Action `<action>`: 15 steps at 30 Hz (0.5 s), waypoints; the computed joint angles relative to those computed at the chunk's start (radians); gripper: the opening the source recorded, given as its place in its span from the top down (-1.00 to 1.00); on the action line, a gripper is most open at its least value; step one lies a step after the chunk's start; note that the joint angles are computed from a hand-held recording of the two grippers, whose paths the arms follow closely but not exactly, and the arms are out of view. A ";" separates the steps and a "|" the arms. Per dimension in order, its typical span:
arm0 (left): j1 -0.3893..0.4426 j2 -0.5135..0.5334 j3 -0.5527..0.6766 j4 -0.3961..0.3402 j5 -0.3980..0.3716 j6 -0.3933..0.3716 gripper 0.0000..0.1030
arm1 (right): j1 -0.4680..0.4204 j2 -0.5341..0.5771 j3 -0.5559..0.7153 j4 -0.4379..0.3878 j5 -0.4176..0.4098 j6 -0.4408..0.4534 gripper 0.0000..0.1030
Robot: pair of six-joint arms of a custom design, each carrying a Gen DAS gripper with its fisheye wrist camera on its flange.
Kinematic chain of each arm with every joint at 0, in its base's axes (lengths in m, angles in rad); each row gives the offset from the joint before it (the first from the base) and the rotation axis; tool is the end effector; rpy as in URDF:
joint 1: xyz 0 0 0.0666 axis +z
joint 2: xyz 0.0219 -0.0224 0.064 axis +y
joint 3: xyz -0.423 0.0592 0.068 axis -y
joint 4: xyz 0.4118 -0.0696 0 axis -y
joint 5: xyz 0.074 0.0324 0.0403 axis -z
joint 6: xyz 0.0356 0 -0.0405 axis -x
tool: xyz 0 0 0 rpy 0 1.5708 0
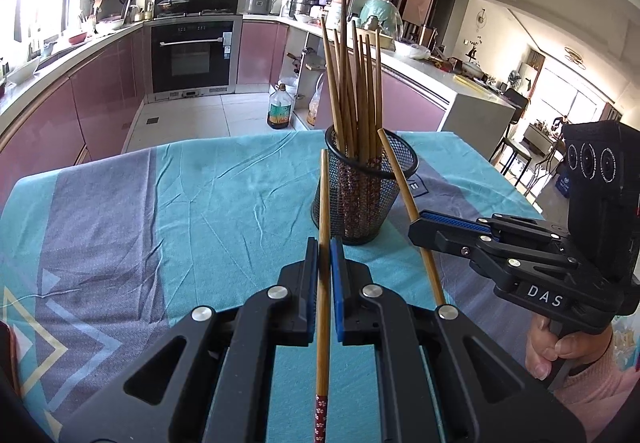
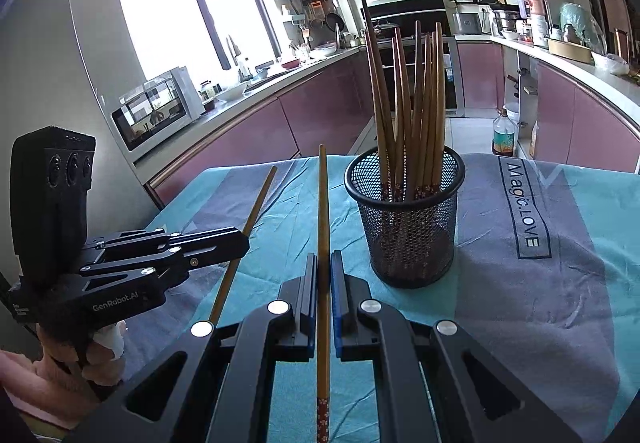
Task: Organize utensils
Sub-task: 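Lift both grasped chopsticks upright off the cloth, then carry both chopsticks over the mesh cup and lower them inside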
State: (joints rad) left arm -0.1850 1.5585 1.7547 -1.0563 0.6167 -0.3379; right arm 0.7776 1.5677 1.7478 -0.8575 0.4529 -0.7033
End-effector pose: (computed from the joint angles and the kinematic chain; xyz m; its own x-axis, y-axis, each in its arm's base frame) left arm 0.5423 -0.1228 0.5565 -0.5302 0.3744 -0.7608 0.7384 0.6448 -0.1973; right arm 0.4218 0.3929 0.5610 -0.5915 0.2337 -0.7717 -0.0070 0.9555 0.2948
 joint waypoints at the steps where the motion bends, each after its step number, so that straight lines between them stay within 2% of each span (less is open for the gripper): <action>1: 0.000 -0.001 0.001 0.002 0.003 0.001 0.86 | 0.000 -0.002 -0.002 0.003 0.001 0.001 0.90; 15: 0.005 -0.008 0.015 0.011 0.039 0.010 0.86 | -0.002 -0.020 -0.002 0.027 0.031 0.022 0.90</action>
State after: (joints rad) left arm -0.1796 1.5505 1.7699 -1.0455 0.6554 -0.3283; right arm 0.7761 1.5475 1.7460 -0.8307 0.4843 -0.6814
